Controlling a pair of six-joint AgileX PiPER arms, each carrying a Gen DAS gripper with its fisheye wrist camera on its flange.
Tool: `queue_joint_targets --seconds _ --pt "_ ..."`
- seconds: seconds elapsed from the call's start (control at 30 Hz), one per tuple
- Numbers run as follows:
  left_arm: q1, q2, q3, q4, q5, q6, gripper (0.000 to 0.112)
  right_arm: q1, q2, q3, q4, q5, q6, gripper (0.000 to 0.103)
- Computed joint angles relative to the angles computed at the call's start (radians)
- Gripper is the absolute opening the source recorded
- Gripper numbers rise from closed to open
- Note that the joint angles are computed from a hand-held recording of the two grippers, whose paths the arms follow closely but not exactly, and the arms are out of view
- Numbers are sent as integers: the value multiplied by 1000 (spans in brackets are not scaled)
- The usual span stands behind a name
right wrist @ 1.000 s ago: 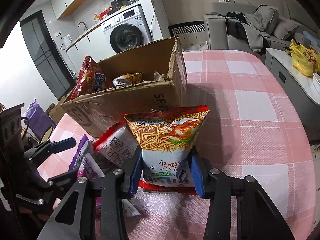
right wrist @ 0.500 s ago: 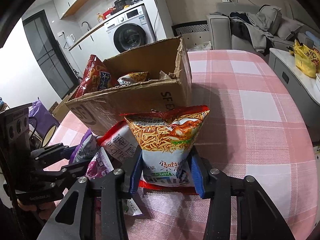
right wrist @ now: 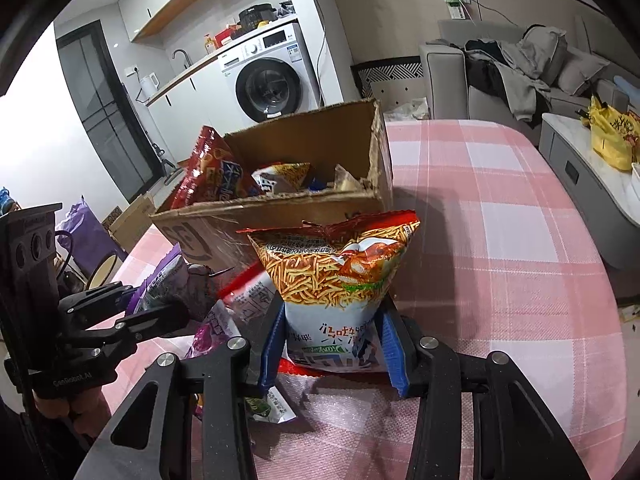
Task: Organize snacks
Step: 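Lift both held bags and carry them into the SF box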
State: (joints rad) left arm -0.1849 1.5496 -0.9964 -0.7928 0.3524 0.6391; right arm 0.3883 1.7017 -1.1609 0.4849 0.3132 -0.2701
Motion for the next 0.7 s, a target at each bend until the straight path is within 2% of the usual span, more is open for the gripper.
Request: queue_joint_targets --seconds 0.7 --pt "63 -237 43 67 47 -65 36 10 -151 83 44 -43 -23 43"
